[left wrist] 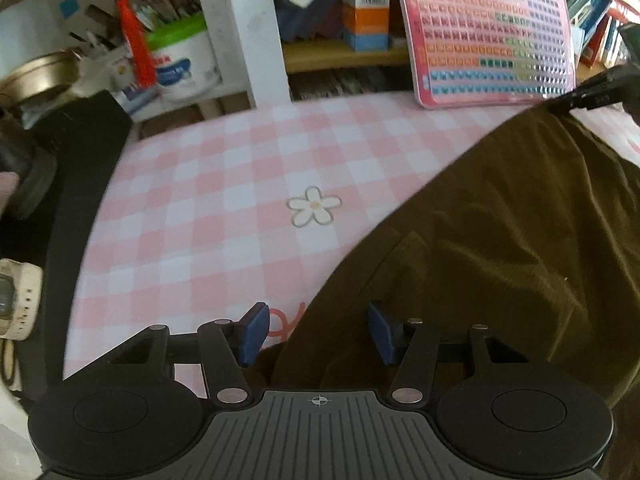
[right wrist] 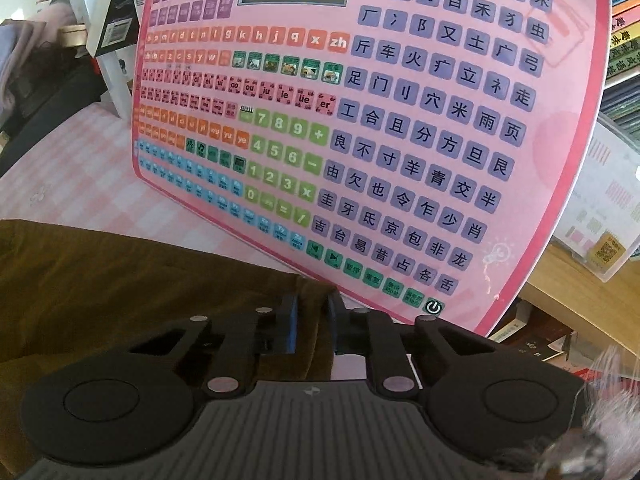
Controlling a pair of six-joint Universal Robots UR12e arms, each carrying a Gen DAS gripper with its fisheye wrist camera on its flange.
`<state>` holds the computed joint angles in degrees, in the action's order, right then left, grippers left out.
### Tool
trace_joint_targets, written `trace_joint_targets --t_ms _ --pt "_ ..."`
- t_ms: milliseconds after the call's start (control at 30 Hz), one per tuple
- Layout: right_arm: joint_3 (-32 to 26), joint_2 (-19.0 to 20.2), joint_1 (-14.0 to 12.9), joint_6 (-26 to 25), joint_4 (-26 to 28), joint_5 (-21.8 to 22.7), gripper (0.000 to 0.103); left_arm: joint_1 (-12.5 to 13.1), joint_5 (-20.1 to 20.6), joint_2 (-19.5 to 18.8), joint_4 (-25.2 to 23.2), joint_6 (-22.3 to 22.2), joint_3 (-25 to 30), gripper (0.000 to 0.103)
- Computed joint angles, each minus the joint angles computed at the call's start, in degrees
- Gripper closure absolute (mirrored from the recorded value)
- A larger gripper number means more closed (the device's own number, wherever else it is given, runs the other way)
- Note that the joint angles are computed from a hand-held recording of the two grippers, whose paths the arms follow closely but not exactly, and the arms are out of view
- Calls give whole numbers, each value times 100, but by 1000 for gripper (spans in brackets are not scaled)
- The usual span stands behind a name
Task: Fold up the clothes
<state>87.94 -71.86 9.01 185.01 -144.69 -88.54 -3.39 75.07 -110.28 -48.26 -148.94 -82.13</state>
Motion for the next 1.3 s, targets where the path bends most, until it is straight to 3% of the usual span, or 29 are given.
trace_joint_targets --t_ms 67,133,200,267,367,467,633,767,900,1033,1100,1200,1300 --pt "1 -15 23 59 -14 -86 97 13 -75 -44 -11 -96 36 48" --pt "23 -42 49 144 -101 -197 97 40 -252 -58 -115 -138 65 60" --pt "95 -118 80 325 -319 -327 97 63 -462 -65 -311 -53 115 85" --pt "166 -211 122 501 -531 -492 97 48 -449 -20 -234 64 59 99" --pt "290 -398 238 663 -821 -828 98 88 -547 119 370 -189 -167 100" --pt "391 -610 420 813 -1176 -1305 98 192 -938 335 934 -369 -389 100" --pt "676 -1041 883 1186 -1880 -2393 98 412 -1630 806 1710 -196 -829 101" --pt "1080 -1528 1448 1651 -2030 -3306 98 656 -2226 1278 2139 98 -1397 101" --pt "1541 -1997 2167 2849 -1301 -4074 98 904 -2635 1747 1989 534 -1982 101" --pt "1872 -2288 2774 4889 212 -4136 98 1099 -2670 2122 1296 849 -2457 100" --pt "1961 -2316 2986 5746 794 -3935 98 1187 -2644 2275 948 946 -2650 99" --pt "1857 -2181 3162 6752 1758 -3631 98 1232 -2467 2372 732 718 -2810 91" --pt "1744 -2082 3229 7847 2370 -3373 96 1238 -2204 2446 924 72 -2968 79"
